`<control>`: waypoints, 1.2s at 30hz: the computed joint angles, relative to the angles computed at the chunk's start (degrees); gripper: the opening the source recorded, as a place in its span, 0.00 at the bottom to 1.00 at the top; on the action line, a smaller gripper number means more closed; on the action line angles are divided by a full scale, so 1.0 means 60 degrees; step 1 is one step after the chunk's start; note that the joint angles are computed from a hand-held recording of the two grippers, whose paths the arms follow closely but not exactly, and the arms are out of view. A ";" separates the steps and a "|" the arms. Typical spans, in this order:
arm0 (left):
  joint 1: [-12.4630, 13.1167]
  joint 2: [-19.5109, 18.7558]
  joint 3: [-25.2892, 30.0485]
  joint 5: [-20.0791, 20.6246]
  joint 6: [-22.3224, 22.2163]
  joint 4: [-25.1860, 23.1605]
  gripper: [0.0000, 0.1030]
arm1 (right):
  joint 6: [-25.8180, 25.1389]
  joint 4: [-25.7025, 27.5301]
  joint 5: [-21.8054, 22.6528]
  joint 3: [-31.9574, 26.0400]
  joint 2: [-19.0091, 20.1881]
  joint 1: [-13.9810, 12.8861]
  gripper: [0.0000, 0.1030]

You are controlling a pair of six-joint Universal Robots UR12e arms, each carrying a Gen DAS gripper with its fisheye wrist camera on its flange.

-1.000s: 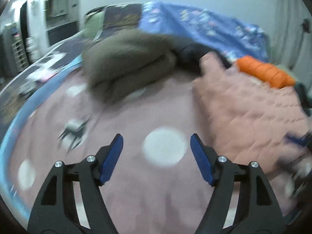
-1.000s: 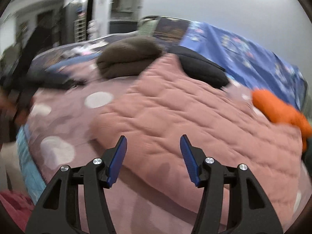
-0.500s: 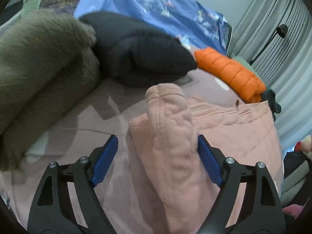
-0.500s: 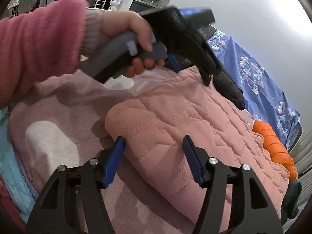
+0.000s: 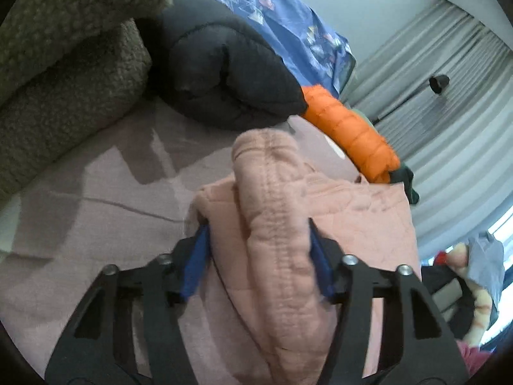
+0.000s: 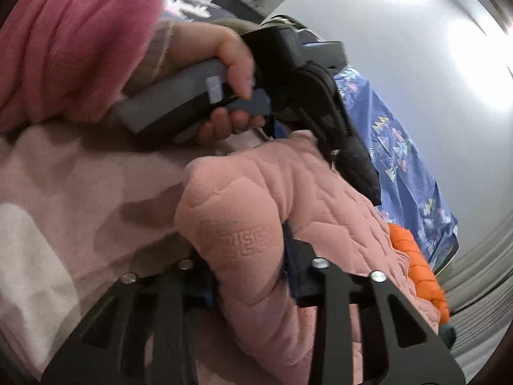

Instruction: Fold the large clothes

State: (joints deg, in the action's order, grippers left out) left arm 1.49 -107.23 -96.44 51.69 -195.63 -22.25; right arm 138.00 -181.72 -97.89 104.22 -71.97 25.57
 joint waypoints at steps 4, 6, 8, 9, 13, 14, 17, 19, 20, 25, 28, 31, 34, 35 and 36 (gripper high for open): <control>-0.0131 0.0162 0.0135 0.0432 -0.0085 0.0055 0.32 | 0.1503 0.0420 0.0978 -0.0069 -0.0363 -0.0364 0.23; -0.0183 0.0231 0.0258 0.0512 -0.0189 0.0107 0.31 | 0.2062 0.0377 0.1406 -0.0073 -0.0505 -0.0531 0.23; -0.0232 0.0290 0.0371 0.0576 -0.0129 0.0123 0.30 | 0.2675 0.0387 0.1903 -0.0010 -0.0707 -0.0742 0.23; -0.0273 0.0328 0.0457 0.0614 -0.0094 0.0124 0.30 | 0.3021 0.0411 0.2181 0.0002 -0.0794 -0.0854 0.23; -0.0488 0.0368 0.0897 0.0811 -0.0026 -0.0011 0.30 | 0.4290 0.0279 0.3222 0.0099 -0.1073 -0.1295 0.22; -0.0566 0.0361 0.1057 0.0858 -0.0024 -0.0055 0.29 | 0.4632 0.0151 0.3487 0.0165 -0.1154 -0.1424 0.22; -0.0834 0.0301 0.1556 0.1007 0.0074 -0.0210 0.29 | 0.5591 -0.0332 0.4109 0.0432 -0.1431 -0.1753 0.22; -0.1128 0.0199 0.2063 0.1232 0.0307 -0.0473 0.29 | 0.6186 -0.0670 0.4478 0.0557 -0.1554 -0.2027 0.22; -0.1261 0.0145 0.2268 0.1369 0.0402 -0.0594 0.28 | 0.6536 -0.0899 0.4640 0.0639 -0.1623 -0.2197 0.22; -0.2193 -0.0385 0.3732 0.2226 0.1201 -0.1534 0.27 | 0.7824 -0.1813 0.5087 0.1094 -0.1996 -0.2972 0.21; -0.2793 -0.0879 0.4731 0.2639 0.1796 -0.2162 0.26 | 0.8613 -0.2350 0.5213 0.1486 -0.2240 -0.3530 0.21; -0.3395 -0.1462 0.5715 0.3018 0.2560 -0.2814 0.25 | 0.9223 -0.2717 0.5112 0.1826 -0.2397 -0.4005 0.21; -0.3908 -0.2116 0.6648 0.3131 0.3136 -0.3484 0.24 | 0.9780 -0.2834 0.4976 0.2329 -0.2595 -0.4487 0.21; -0.4061 -0.2335 0.6923 0.3119 0.3311 -0.3702 0.20 | 0.9980 -0.2790 0.4960 0.2473 -0.2633 -0.4638 0.21; -0.4230 -0.2640 0.7330 0.3034 0.3578 -0.4109 0.13 | 1.0193 -0.2725 0.4980 0.2570 -0.2620 -0.4780 0.21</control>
